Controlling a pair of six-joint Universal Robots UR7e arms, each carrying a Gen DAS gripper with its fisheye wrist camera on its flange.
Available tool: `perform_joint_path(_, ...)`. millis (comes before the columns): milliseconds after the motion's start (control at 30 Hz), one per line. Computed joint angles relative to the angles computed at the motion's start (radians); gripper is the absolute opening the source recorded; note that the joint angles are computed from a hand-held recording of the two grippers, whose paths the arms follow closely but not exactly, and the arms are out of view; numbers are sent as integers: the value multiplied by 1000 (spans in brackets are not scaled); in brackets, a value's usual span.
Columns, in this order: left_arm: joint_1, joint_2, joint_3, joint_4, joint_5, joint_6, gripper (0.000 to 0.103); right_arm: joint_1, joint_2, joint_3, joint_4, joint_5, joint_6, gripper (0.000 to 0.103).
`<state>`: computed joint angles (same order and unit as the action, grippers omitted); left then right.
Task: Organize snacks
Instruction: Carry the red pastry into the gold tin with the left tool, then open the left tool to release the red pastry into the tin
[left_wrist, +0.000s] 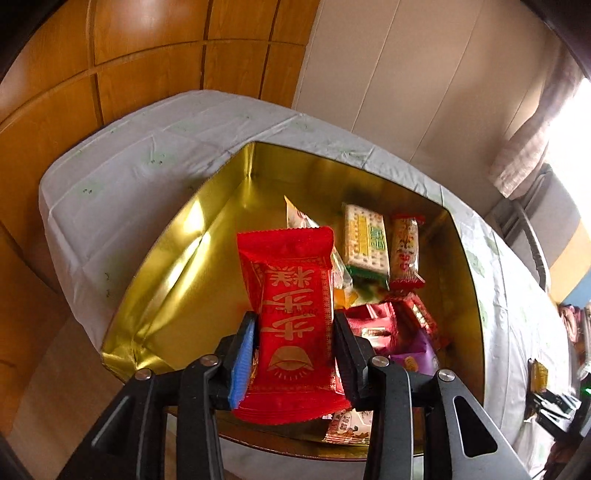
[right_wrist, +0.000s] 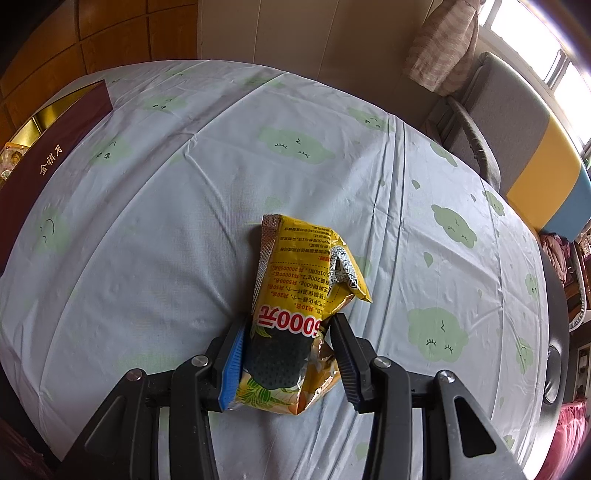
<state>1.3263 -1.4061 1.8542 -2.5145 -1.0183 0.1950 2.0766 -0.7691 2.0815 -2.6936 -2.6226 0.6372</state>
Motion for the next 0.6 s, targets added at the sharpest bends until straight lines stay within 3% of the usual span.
perform_joint_path(133, -4, 3, 13, -28, 20, 15, 46, 0, 0, 1, -2, 0, -1, 45)
perform_joint_path(433, -21, -12, 53, -57, 38, 47, 47, 1, 1, 0, 0, -4, 0, 45)
perform_joint_path(600, -54, -32, 97, -112, 62, 94, 53, 3, 3, -2, 6, -9, 3, 45)
